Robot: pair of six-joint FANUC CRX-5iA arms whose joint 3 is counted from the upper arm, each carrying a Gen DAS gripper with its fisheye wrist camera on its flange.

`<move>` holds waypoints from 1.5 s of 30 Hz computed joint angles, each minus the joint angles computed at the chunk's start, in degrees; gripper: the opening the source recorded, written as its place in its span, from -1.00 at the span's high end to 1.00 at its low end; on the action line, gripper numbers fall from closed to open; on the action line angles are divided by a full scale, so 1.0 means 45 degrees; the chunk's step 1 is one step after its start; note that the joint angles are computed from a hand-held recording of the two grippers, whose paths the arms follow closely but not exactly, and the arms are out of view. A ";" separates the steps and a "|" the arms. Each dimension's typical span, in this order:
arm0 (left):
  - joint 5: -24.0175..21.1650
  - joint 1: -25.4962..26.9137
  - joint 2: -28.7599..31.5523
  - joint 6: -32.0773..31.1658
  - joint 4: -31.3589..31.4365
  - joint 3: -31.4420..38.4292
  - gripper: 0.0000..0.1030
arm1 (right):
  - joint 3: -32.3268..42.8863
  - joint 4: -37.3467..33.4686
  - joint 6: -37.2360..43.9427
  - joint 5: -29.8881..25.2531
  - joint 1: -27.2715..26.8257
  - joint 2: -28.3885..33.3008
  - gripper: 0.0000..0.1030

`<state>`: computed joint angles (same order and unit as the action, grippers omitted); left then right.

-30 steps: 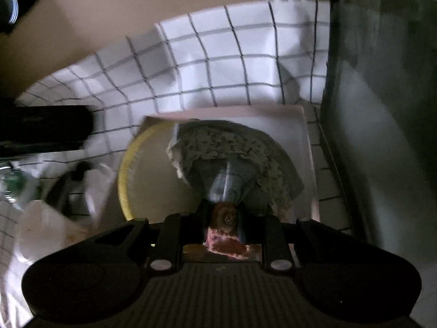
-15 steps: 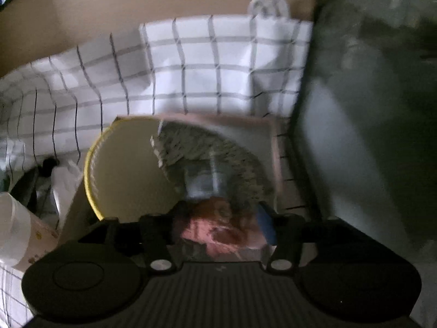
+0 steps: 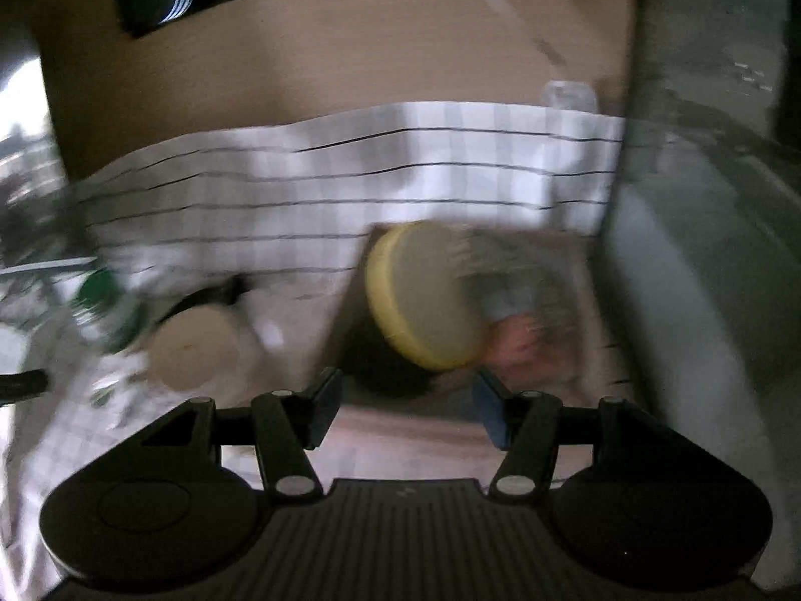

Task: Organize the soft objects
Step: 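Grasp the clear L-shaped acrylic piece with the left tool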

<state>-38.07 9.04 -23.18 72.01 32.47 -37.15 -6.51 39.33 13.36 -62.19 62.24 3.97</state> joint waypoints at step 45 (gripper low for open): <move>0.2110 -0.1343 0.3501 0.0007 -0.1315 0.1236 0.45 | 0.2289 -0.2279 0.4535 -0.1367 0.1804 0.2195 -0.12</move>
<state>-28.58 3.00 -7.43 72.04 26.55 -31.59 3.80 29.07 33.77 -68.34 70.36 13.85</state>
